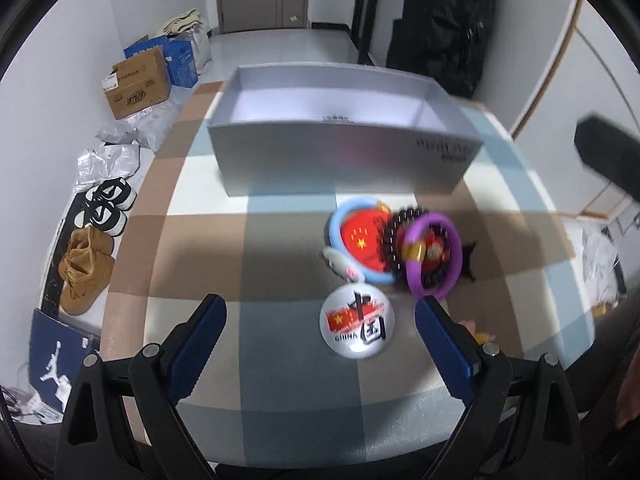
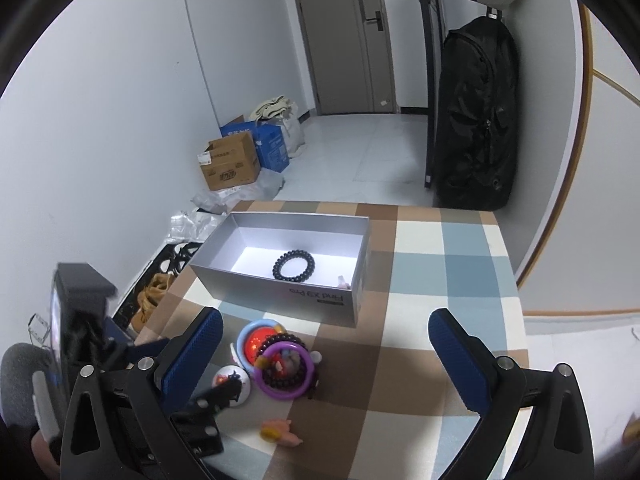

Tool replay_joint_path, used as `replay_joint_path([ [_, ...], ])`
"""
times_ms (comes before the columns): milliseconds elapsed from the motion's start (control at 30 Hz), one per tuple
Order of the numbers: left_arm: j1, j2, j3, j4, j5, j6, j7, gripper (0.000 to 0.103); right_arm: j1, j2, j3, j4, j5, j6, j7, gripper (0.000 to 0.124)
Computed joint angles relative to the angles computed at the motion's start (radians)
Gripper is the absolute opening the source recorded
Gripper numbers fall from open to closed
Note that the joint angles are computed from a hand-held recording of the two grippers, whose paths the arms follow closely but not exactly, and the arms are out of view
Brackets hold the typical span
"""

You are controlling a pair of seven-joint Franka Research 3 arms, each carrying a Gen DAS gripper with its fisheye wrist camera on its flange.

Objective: Organize jewelry
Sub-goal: 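Grasp the white China badge with the left gripper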

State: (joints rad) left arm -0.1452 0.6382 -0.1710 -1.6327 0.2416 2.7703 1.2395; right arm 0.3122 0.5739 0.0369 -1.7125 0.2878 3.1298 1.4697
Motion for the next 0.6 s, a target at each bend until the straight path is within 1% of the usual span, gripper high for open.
replay_joint_path([
  [33, -0.006, -0.002, 0.003, 0.000, 0.008, -0.003, 0.002, 0.093, 0.009, 0.002, -0.016, 0.002, 0.001, -0.008, 0.011, 0.103],
  [67, -0.010, -0.005, 0.007, -0.003, 0.015, -0.004, 0.002, 0.093, 0.001, 0.003, -0.012, 0.004, 0.008, -0.016, 0.018, 0.103],
  [133, -0.018, -0.008, 0.013, -0.004, 0.025, -0.013, -0.001, 0.093, -0.032, 0.003, 0.024, 0.002, 0.025, -0.016, 0.009, 0.103],
  [233, -0.014, -0.005, 0.007, 0.000, 0.023, -0.026, 0.004, 0.093, -0.037, 0.001, 0.024, 0.000, 0.034, -0.017, 0.015, 0.103],
  [300, -0.012, 0.001, 0.006, 0.013, 0.018, -0.052, 0.006, 0.092, -0.038, 0.000, 0.024, -0.004, 0.036, -0.018, 0.016, 0.103],
  [333, -0.003, 0.002, -0.003, 0.015, 0.006, -0.062, 0.012, 0.092, -0.040, -0.001, 0.026, -0.005, 0.037, -0.019, 0.015, 0.103],
  [367, 0.006, 0.007, -0.013, 0.016, -0.006, -0.061, 0.021, 0.090, -0.038, -0.002, 0.023, -0.007, 0.037, -0.020, 0.017, 0.103],
  [400, 0.016, 0.010, -0.026, 0.021, -0.023, -0.075, 0.032, 0.085, -0.038, -0.002, 0.023, -0.007, 0.037, -0.020, 0.017, 0.103],
  [433, 0.005, 0.012, -0.014, 0.029, -0.016, -0.079, 0.026, 0.082, -0.037, -0.004, 0.021, -0.009, 0.036, -0.021, 0.017, 0.103],
  [467, -0.006, 0.006, -0.002, 0.024, -0.001, -0.072, 0.022, 0.073, -0.034, -0.004, 0.019, -0.010, 0.035, -0.021, 0.018, 0.103],
  [533, -0.017, 0.009, 0.008, 0.030, 0.015, -0.081, 0.027, 0.070, -0.032, -0.005, 0.016, -0.011, 0.033, -0.022, 0.020, 0.103],
  [600, -0.010, 0.009, 0.000, 0.026, 0.011, -0.074, 0.037, 0.065, -0.029, -0.005, 0.013, -0.012, 0.031, -0.024, 0.022, 0.103],
])
